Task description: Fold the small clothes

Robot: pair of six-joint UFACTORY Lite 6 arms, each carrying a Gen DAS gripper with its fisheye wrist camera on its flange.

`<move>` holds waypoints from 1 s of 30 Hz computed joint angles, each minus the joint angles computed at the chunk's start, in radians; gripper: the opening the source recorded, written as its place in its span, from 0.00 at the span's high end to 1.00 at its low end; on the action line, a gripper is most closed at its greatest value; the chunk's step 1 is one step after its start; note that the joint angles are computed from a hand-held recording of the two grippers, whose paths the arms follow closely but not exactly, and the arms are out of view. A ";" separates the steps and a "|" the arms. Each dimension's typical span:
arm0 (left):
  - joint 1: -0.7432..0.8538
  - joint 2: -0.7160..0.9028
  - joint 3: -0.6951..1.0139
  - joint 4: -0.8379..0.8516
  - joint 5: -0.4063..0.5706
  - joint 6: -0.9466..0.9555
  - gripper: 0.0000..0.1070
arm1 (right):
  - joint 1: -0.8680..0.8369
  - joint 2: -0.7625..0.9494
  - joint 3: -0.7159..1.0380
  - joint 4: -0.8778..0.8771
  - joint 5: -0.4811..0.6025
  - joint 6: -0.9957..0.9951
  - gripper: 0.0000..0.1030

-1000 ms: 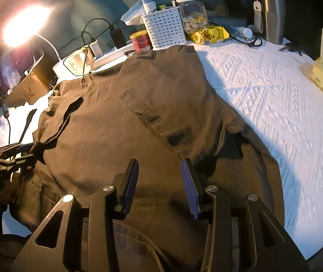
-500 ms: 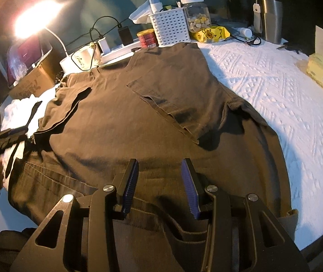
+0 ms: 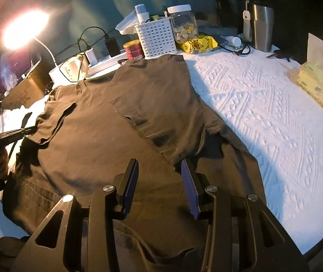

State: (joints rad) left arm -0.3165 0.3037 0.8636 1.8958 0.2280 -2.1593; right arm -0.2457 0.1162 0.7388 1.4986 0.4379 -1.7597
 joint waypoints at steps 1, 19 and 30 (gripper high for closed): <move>-0.005 -0.001 0.003 -0.082 0.034 0.073 0.98 | 0.003 0.010 0.008 -0.001 -0.003 0.003 0.59; -0.271 -0.135 -0.087 -0.402 0.198 0.328 0.64 | -0.011 -0.051 -0.063 0.010 0.002 -0.024 0.59; -0.398 -0.104 -0.109 -0.456 0.234 0.342 0.63 | -0.103 -0.176 -0.160 -0.029 0.051 -0.038 0.59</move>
State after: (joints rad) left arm -0.7144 0.1995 0.7543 1.4399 0.4622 -1.8172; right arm -0.3487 -0.0602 0.5785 1.4699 0.4893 -1.7975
